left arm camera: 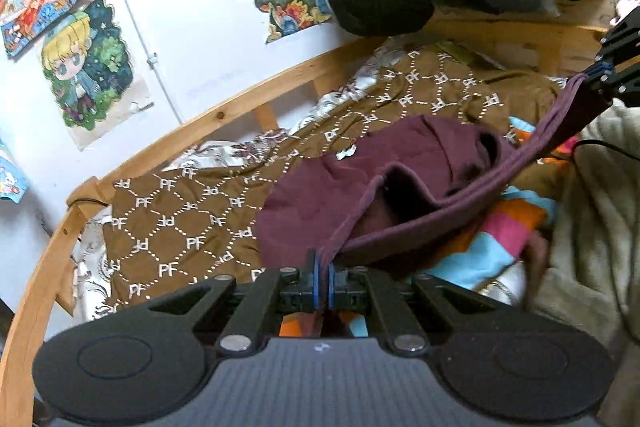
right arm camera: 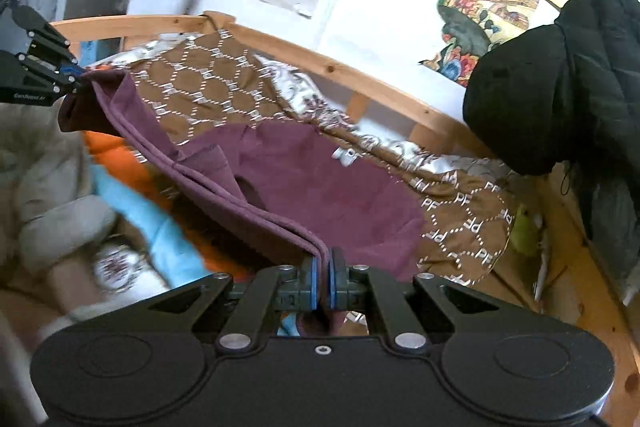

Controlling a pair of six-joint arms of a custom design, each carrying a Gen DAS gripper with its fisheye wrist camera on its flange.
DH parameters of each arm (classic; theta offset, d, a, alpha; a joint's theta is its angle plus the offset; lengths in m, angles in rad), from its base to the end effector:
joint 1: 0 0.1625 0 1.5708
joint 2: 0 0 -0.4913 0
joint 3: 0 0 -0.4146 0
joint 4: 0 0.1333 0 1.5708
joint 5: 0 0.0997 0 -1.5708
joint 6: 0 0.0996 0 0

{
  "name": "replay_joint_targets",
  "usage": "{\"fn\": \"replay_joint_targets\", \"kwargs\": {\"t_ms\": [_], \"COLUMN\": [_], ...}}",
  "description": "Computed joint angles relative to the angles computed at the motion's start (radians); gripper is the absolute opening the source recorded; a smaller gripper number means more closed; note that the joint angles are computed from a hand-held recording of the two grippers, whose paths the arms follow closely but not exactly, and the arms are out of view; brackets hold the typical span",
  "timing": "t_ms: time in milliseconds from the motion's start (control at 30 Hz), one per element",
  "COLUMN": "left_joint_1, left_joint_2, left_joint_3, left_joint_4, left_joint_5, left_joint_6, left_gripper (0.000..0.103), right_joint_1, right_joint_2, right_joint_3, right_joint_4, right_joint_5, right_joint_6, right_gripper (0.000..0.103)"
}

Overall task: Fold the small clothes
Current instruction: 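Carry the hem over the collar with both grippers and open them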

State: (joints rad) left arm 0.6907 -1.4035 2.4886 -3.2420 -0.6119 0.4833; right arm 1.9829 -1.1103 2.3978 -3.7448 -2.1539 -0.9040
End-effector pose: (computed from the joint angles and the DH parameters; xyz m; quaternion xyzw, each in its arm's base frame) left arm -0.1638 -0.4141 0.2878 0.4318 0.7435 -0.3383 0.3824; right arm 0.2568 -0.3916 0.2292 0.4316 -0.7600 0.3352 0.3519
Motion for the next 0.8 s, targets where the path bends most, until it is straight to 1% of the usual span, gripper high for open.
{"fn": "replay_joint_targets", "kwargs": {"t_ms": [33, 67, 100, 167, 300, 333, 400, 467, 500, 533, 600, 700, 800], "left_joint_1": [0.006, 0.015, 0.025, 0.053, 0.122, 0.137, 0.170, 0.212, 0.230, 0.250, 0.290, 0.343, 0.389], "left_joint_2": [-0.005, 0.001, 0.021, 0.061, 0.170, 0.208, 0.307, 0.408, 0.447, 0.481, 0.541, 0.595, 0.647], "left_joint_3": [-0.012, -0.020, -0.036, -0.080, -0.204, -0.237, -0.314, -0.408, -0.449, -0.494, -0.584, -0.698, -0.794], "left_joint_4": [0.028, 0.016, -0.007, -0.039, -0.113, -0.151, -0.278, -0.387, -0.415, -0.422, -0.409, -0.307, -0.241], "left_joint_5": [-0.011, -0.018, -0.015, -0.014, -0.023, -0.021, -0.006, -0.004, -0.005, -0.008, -0.016, -0.041, -0.070], "left_joint_6": [-0.020, -0.018, -0.003, 0.027, 0.094, 0.130, 0.258, 0.382, 0.416, 0.434, 0.434, 0.361, 0.311], "left_gripper": [0.004, 0.004, 0.004, 0.004, 0.005, 0.005, 0.005, 0.005, 0.005, 0.005, 0.005, 0.005, 0.005], "right_joint_1": [0.008, 0.012, 0.009, 0.001, -0.039, -0.047, -0.061, -0.076, -0.087, -0.098, -0.124, -0.158, -0.190], "right_joint_2": [-0.010, -0.017, -0.015, 0.008, 0.056, 0.077, 0.140, 0.202, 0.238, 0.271, 0.320, 0.400, 0.479], "right_joint_3": [0.003, 0.001, -0.004, -0.020, -0.085, -0.109, -0.175, -0.244, -0.286, -0.329, -0.410, -0.541, -0.665], "right_joint_4": [0.022, 0.046, 0.045, 0.011, -0.040, -0.061, -0.131, -0.180, -0.210, -0.227, -0.225, -0.203, -0.168], "right_joint_5": [-0.007, -0.011, -0.006, -0.010, 0.019, 0.019, 0.009, 0.004, 0.007, 0.008, 0.017, 0.011, -0.003], "right_joint_6": [0.018, 0.040, 0.045, 0.029, -0.009, -0.032, -0.121, -0.193, -0.227, -0.245, -0.247, -0.234, -0.218], "right_gripper": [0.005, 0.005, 0.005, 0.005, 0.005, 0.005, 0.005, 0.005, 0.005, 0.005, 0.005, 0.005, 0.005]}}
